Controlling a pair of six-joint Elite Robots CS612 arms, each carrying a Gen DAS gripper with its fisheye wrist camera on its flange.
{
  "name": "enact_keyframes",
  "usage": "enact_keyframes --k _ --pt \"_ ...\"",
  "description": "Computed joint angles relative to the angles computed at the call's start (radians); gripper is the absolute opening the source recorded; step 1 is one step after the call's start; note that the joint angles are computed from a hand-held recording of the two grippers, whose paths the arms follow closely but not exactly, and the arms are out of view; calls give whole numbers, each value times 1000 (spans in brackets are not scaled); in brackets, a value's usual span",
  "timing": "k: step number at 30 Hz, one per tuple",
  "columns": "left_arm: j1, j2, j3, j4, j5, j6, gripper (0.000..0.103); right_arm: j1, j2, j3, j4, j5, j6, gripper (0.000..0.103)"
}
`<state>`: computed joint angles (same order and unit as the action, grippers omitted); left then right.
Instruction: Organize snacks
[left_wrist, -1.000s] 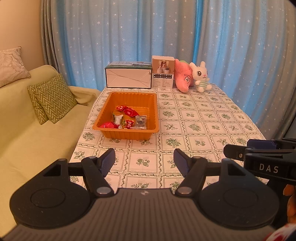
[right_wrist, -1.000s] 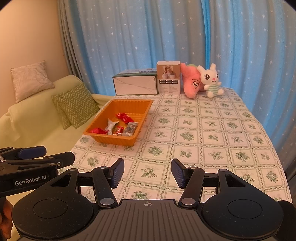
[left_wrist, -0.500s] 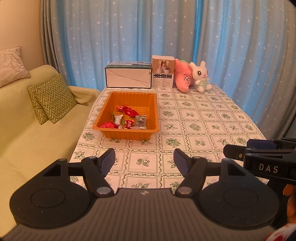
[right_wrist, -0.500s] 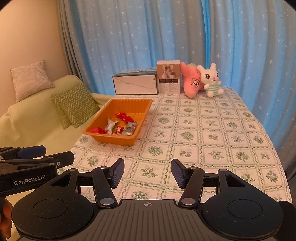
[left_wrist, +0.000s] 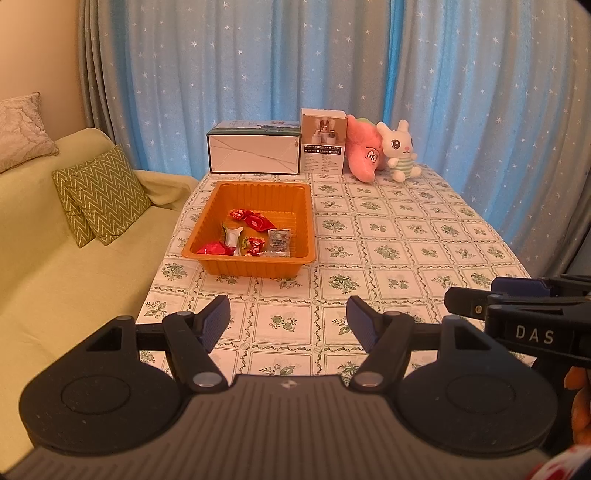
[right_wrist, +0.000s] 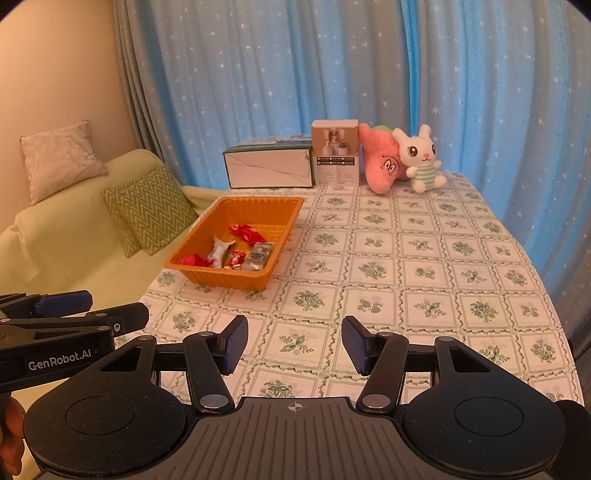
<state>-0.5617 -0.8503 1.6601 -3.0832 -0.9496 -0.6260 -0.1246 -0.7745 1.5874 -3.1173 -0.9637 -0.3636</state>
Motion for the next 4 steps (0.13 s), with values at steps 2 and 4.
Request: enact_keyframes --k 2,4 --pt "1 1 1 -7 -1 -2 68 0 0 0 -1 0 0 56" --pt "1 4 -2 -6 3 0 68 0 0 0 -1 0 0 56"
